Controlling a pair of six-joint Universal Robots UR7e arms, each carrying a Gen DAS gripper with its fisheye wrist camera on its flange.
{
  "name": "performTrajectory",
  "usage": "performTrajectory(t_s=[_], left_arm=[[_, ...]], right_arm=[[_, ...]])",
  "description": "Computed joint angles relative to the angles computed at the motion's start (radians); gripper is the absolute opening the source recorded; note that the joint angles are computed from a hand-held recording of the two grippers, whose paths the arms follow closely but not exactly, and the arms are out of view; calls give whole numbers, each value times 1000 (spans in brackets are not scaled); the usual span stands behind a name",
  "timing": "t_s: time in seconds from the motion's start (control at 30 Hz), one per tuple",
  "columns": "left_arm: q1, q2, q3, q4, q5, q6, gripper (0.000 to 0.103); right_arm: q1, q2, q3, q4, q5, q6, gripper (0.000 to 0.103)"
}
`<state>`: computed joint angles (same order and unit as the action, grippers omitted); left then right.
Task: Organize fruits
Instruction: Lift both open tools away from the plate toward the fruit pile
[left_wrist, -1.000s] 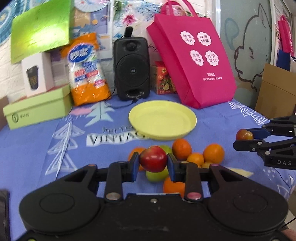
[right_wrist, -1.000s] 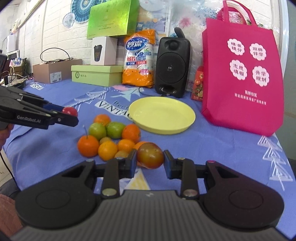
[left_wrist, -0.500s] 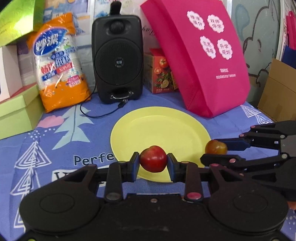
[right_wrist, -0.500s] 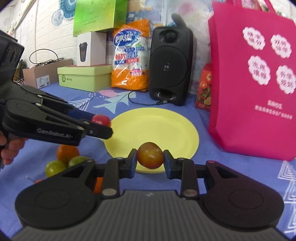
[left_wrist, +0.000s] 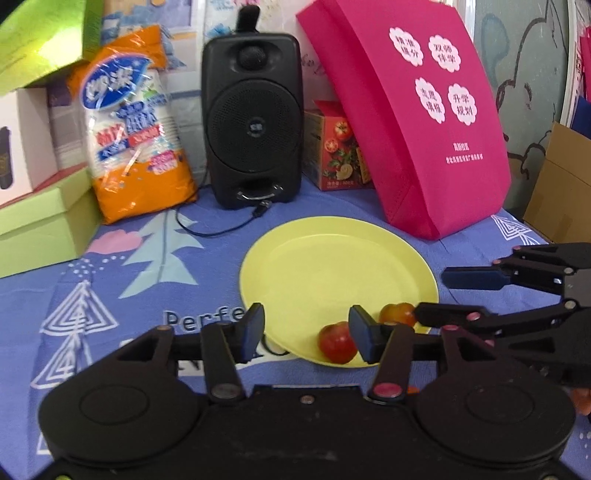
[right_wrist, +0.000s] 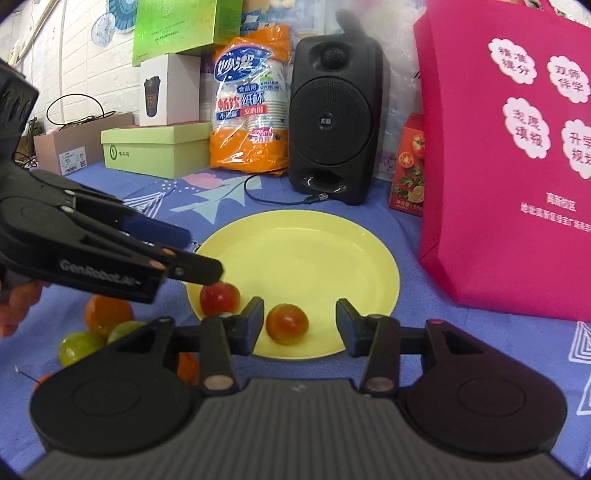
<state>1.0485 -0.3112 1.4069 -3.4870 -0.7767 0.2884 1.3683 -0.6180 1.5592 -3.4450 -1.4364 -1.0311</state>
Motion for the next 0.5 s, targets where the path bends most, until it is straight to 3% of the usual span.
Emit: performTrajectory(t_s=[0.13,0.27,0.5], left_arm=[[-32,-38,121,-126,32,4,58],[-77,-54,232,-244,78,14,59],[-144,-65,402,-371,102,-82,59]], right_arm=[[-28,-55,96,-58,51,19,42],[-57,-104,201,-118,94,8,42],[-112,-169,370,-178,156,-34,42]])
